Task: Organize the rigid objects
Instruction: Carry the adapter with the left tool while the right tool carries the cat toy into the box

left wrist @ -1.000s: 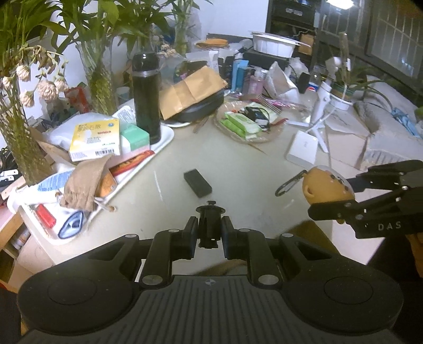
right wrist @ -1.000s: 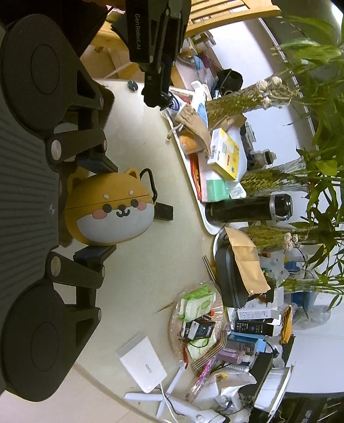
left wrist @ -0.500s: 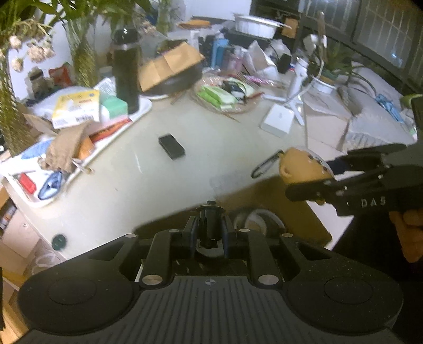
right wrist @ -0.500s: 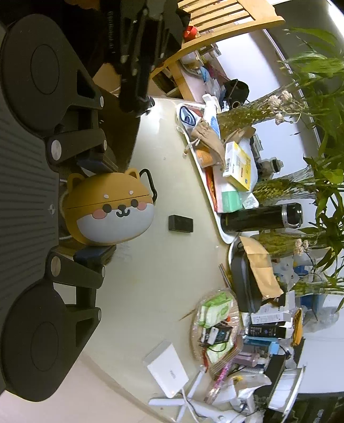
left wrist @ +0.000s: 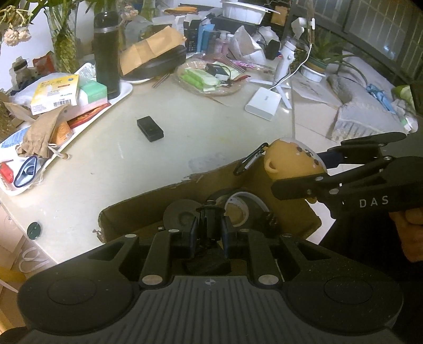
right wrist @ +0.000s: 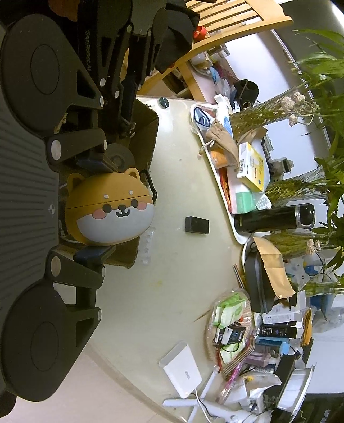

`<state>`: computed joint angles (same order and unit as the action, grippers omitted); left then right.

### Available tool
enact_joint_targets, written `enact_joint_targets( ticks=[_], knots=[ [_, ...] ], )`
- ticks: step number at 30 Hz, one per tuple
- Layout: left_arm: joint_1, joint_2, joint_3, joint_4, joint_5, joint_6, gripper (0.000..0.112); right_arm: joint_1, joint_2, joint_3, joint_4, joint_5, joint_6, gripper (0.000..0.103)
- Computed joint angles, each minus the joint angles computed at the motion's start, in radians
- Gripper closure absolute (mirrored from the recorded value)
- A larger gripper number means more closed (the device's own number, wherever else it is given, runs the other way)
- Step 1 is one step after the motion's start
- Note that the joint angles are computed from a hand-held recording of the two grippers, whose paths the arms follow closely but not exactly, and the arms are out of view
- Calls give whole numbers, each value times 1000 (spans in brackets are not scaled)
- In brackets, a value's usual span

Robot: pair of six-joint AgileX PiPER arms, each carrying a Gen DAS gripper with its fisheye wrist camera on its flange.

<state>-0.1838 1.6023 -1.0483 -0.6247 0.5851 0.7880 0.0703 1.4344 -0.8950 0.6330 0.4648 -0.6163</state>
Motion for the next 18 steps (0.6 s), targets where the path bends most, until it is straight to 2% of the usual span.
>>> enact_joint_targets(
  ticks=[4, 6, 7, 8, 9, 10, 11, 16, 18],
  knots=[
    [-14, 1, -2, 44, -25, -48, 93, 4, 13, -12, -5, 16, -10, 44],
    [-26, 3, -4, 88, -39, -81, 90, 7, 42, -44, -38, 64, 4, 41],
    [-32, 1, -3, 124, -47, -113, 82, 14, 47, -48, -52, 63, 11, 28],
    [-30, -1, -1, 127, -47, -112, 72, 24, 47, -48, -77, 55, 30, 21],
    [-23, -4, 2, 111, -44, -93, 68, 28, 43, -47, -81, 53, 28, 12],
    [-15, -9, 8, 98, -42, -76, 62, 29, 38, -45, -75, 55, 17, 8],
    [-13, -12, 12, 100, -44, -75, 58, 33, 34, -43, -83, 52, 22, 7],
    [-10, -18, 20, 149, -40, -109, 57, 47, 37, -48, -155, 54, 93, 1],
    [-10, -25, 26, 175, -40, -128, 52, 51, 38, -49, -171, 52, 108, 0]
  ],
)
